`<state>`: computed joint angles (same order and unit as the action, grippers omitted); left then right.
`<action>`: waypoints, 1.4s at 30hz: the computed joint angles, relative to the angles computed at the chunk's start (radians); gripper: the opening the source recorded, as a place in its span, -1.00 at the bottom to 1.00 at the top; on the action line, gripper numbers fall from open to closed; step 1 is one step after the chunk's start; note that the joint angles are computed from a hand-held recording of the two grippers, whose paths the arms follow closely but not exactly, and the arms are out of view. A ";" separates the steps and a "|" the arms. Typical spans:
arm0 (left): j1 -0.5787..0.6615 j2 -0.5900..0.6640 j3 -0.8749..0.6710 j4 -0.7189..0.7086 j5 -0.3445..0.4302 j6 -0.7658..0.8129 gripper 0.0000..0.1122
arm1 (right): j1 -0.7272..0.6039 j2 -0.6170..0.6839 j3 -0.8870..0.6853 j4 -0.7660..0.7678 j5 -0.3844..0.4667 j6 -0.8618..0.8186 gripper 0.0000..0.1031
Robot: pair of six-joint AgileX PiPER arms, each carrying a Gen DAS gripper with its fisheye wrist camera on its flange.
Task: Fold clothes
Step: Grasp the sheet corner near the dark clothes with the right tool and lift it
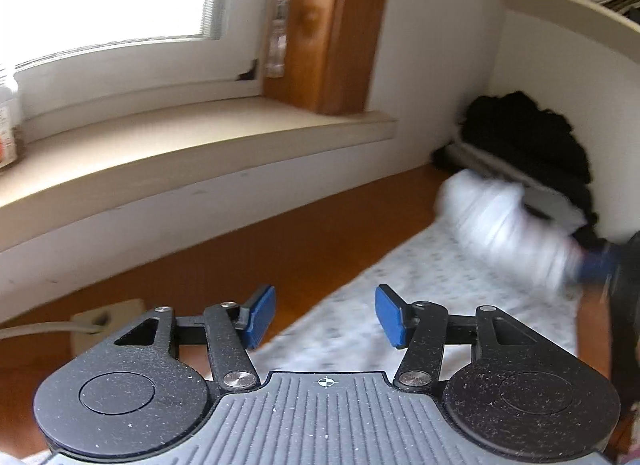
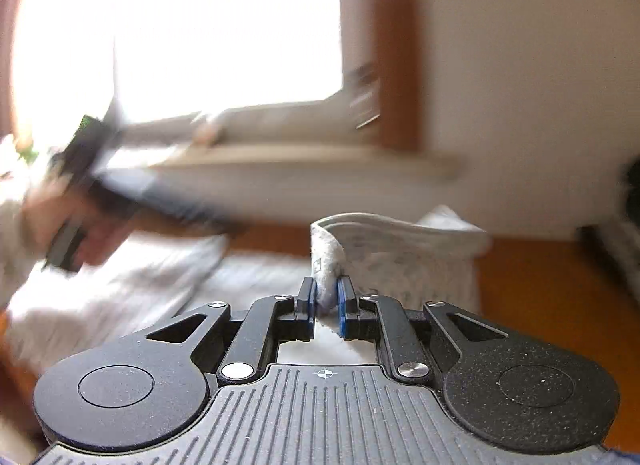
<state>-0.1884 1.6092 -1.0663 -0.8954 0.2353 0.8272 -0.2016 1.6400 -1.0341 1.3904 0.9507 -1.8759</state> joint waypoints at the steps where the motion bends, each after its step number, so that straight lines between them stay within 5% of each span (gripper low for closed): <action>1: -0.012 0.006 -0.007 0.014 0.004 -0.018 0.05 | 0.019 -0.011 0.037 -0.008 -0.014 -0.028 -0.77; 11: -0.112 0.134 -0.127 0.192 0.024 -0.252 0.12 | 0.068 -0.038 0.139 0.001 -0.083 -0.145 -0.52; 16: -0.135 0.204 -0.193 0.431 0.042 -0.508 0.12 | 0.098 -0.016 0.119 -0.022 -0.109 -0.152 -0.40; 21: -0.090 0.213 -0.178 0.247 0.058 -0.381 0.16 | 0.105 0.000 0.114 -0.001 -0.100 -0.196 -0.40; 22: -0.082 0.210 -0.173 0.206 0.062 -0.355 0.16 | 0.099 0.004 0.110 0.005 -0.087 -0.193 -0.77; 23: -0.073 0.205 -0.167 0.163 0.067 -0.329 0.16 | 0.091 0.011 0.103 0.012 -0.069 -0.184 -0.88; 34: -0.015 0.208 -0.164 -0.161 0.193 -0.261 0.23 | 0.007 0.010 0.085 0.190 0.024 -0.154 -0.88; 38: 0.025 0.236 -0.145 -0.447 0.273 -0.065 0.24 | 0.000 0.012 0.079 0.193 0.040 -0.147 -0.88; 42: 0.001 0.259 -0.200 -0.351 0.217 -0.160 0.13 | 0.000 0.000 0.079 0.186 0.049 -0.152 -0.88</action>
